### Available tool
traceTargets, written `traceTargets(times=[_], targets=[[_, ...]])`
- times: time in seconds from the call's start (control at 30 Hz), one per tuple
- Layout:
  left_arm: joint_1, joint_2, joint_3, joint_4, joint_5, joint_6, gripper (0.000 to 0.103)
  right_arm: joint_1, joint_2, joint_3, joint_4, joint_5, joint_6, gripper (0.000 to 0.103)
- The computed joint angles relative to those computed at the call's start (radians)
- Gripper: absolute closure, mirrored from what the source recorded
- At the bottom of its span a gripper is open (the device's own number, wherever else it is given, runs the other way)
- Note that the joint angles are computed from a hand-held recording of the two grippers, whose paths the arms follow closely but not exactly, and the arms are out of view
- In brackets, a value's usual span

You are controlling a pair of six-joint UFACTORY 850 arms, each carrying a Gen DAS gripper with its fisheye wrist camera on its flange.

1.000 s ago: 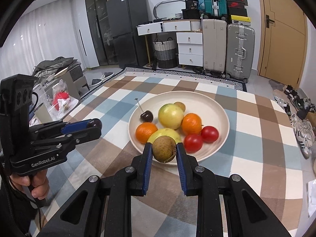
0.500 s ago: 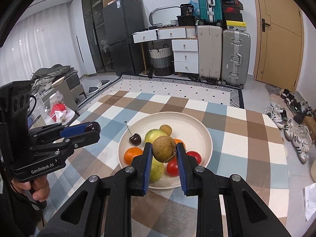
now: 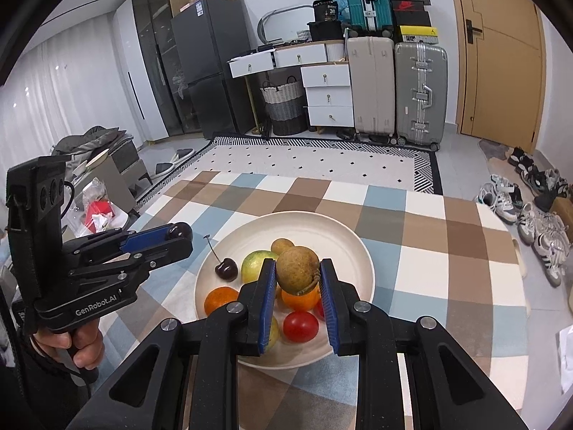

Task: Organize fruits
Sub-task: 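Carry the cherry and kiwi over the white plate with both tools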

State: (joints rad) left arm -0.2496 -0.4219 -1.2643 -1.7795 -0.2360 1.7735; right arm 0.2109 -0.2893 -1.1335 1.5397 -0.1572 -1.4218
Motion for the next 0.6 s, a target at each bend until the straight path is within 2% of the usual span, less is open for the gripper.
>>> traceTargets(times=[0.4,0.47,0.6], targets=[[0.015,-0.109,-0.111,0.124,0.003,-0.136,0.078,-0.005,-0.08,-0.062,-0.021,0.027,0.049,0.079],[0.007,-0.118,-0.114,0.139,0.015,-0.141,0.078,-0.009,-0.099,-0.074,-0.109,0.025,0.141,0.079],[-0.005,-0.141,-0.13,0.208,0.034,-0.192,0.078,-0.02,-0.13,-0.091,-0.154,0.022,0.207,0.079]])
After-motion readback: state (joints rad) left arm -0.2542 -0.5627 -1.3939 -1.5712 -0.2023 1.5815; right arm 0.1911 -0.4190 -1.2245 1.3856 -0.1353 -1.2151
